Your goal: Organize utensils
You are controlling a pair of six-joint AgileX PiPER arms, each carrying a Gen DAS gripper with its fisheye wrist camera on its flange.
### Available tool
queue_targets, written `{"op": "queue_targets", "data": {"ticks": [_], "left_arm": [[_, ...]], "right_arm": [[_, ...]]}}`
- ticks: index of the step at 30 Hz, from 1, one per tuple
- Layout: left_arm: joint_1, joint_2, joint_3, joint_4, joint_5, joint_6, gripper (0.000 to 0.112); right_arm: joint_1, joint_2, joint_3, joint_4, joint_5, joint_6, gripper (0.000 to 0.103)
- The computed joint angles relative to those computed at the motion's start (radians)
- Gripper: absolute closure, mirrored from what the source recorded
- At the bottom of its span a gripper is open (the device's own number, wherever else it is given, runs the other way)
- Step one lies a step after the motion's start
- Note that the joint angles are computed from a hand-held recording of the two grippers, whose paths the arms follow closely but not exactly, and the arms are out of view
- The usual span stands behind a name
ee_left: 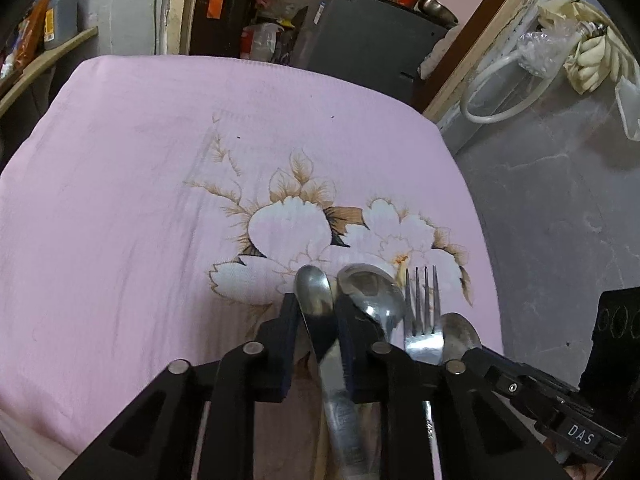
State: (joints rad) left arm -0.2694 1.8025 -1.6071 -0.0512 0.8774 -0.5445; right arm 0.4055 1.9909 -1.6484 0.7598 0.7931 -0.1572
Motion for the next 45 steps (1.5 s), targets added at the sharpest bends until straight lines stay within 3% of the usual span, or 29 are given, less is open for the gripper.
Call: {"op": "queue_targets", "data": {"ticks": [2,11,17,23,30,34,38,45], "left_arm": [[-0.004,-0.003,-0.004,0.005,-0.001,0.004,0.108],[-0.011,-0.053,0.017,-0.051,0.018,0.067,0.109],[-0.05,-0.115,0.005,-0.015,0.058,0.077,0.11],[-0.102,-0.191,-0.031,0.068,0.096,0.074,0.11],[-0.103,-0.302,-0.062,0.104,0.117,0.134,0.11],[-0.057,-0.347,-0.1,0.061,0.152,0.221,0.11],[0.003,-0.391,-0.124,-0.009,0.187,0.328,0.11],[0.247,-0.434,-0.207,-0.275,0.318,0.553,0.11]], "right_arm": [[0.004,-0.018,0.018,-0.005,-0.007,0.013,0.097],[0.009,-0.09,0.088,-0.028,-0.023,0.077,0.1],[0.029,-0.205,0.183,-0.055,-0.096,0.129,0.101],[0.105,-0.328,0.218,-0.257,-0.201,0.31,0.101],[0.229,-0.423,0.192,-0.607,-0.294,0.687,0.101],[0.313,-0.429,0.116,-0.868,-0.271,0.937,0.101],[0.416,-0.399,-0.013,-1.106,-0.184,1.145,0.101],[0.566,-0.319,-0.239,-1.319,-0.039,1.28,0.101]]}}
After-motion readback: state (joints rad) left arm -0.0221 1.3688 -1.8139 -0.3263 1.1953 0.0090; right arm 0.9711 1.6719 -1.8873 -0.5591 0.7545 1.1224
